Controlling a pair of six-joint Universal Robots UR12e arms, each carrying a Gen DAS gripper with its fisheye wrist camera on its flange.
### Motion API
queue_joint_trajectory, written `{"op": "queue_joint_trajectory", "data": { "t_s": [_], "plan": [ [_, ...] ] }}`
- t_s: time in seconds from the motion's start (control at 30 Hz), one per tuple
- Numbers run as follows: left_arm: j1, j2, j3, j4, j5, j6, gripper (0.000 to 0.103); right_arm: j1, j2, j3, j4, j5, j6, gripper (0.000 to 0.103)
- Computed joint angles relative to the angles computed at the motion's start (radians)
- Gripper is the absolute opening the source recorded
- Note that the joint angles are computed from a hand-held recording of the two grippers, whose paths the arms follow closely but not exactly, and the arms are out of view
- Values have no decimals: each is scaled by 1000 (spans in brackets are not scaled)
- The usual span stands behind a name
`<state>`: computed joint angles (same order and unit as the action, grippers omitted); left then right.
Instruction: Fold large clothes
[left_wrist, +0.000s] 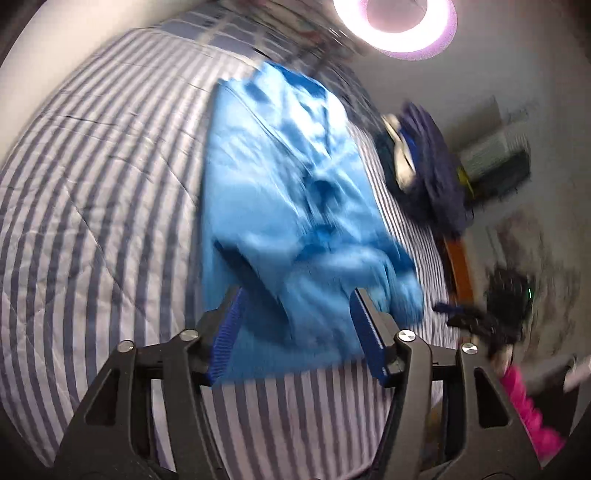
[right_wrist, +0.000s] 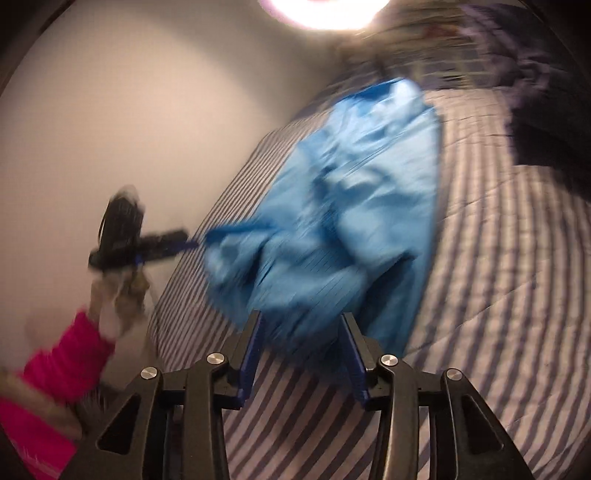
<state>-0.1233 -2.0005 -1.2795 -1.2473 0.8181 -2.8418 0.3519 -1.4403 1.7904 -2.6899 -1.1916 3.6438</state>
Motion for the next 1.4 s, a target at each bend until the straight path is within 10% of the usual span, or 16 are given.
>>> {"op": "queue_joint_trajectory", "data": {
  "t_s": [0.27,0.53,0.67,1.03,1.4],
  "plan": [
    [-47,-1,9,-167,115,240,44,37,60,-78,169,-53,-149,36],
    [-69,-84,61,138,155,-73,44,32,107,-106,-13,-284,-4,37],
    [-60,-89,42,308,156,-213,44,41,103,-91,-62,-426,88,57],
    [-72,-90,55,106,164,102,44,23,77,-51,-8,-382,77,43],
    [-82,-184,195,282,190,-203,44,38,86,-75,107,-413,70,43]
  ]
}}
